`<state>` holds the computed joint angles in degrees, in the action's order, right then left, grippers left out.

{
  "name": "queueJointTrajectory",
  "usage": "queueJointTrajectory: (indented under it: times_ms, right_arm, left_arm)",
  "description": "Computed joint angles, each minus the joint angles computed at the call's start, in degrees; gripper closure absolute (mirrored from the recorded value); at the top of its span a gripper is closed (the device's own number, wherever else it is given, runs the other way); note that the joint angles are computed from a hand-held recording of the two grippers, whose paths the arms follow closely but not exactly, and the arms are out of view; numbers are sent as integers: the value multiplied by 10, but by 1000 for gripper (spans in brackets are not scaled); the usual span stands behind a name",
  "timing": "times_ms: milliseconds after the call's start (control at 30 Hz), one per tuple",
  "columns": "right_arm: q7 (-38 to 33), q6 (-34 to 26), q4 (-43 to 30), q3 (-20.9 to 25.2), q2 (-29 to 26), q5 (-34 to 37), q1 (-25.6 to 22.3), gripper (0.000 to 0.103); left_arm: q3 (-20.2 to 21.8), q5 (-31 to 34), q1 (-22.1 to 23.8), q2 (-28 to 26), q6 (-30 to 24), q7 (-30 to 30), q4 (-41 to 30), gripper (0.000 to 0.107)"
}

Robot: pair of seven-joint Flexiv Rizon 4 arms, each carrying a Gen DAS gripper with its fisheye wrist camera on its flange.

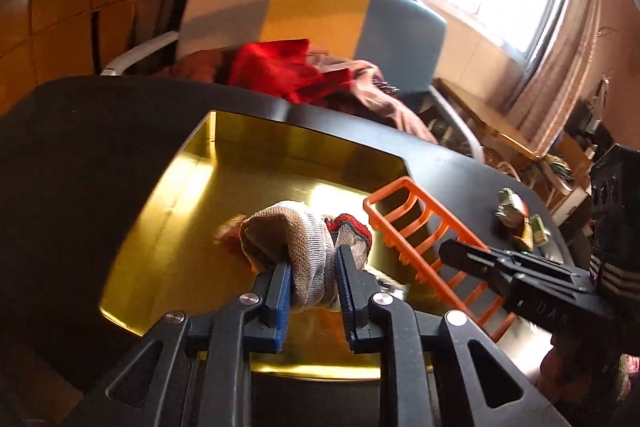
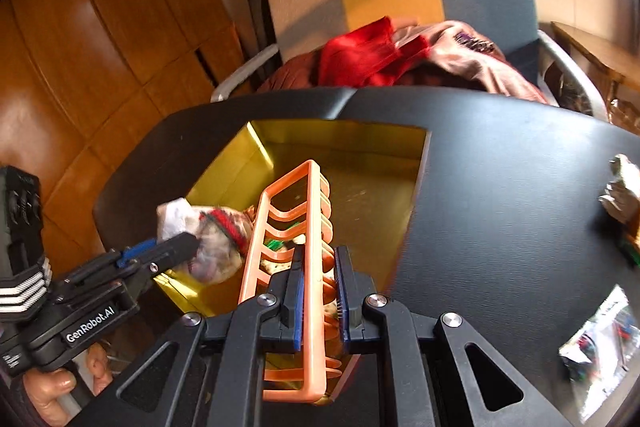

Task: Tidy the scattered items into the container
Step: 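Carry the sock and orange rack over the gold tray and release both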

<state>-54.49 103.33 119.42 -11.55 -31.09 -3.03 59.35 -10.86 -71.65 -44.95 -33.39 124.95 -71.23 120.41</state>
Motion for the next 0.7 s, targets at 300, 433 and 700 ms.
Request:
queueJointTrajectory:
  times_ms: [300, 433, 700]
  right_arm:
    - [32, -55, -67, 65, -42, -57, -65, 89]
    - [46, -61, -82, 103, -55, -78, -102, 83]
    - [57, -29, -68, 126, -51, -82, -124, 75]
  left_arm:
    - [-14, -48, 26, -11, -21, 17, -8, 81]
    - [-21, -79, 24, -18, -12, 36, -15, 77]
    - [-34, -68, 33, -6, 16, -5, 11, 76]
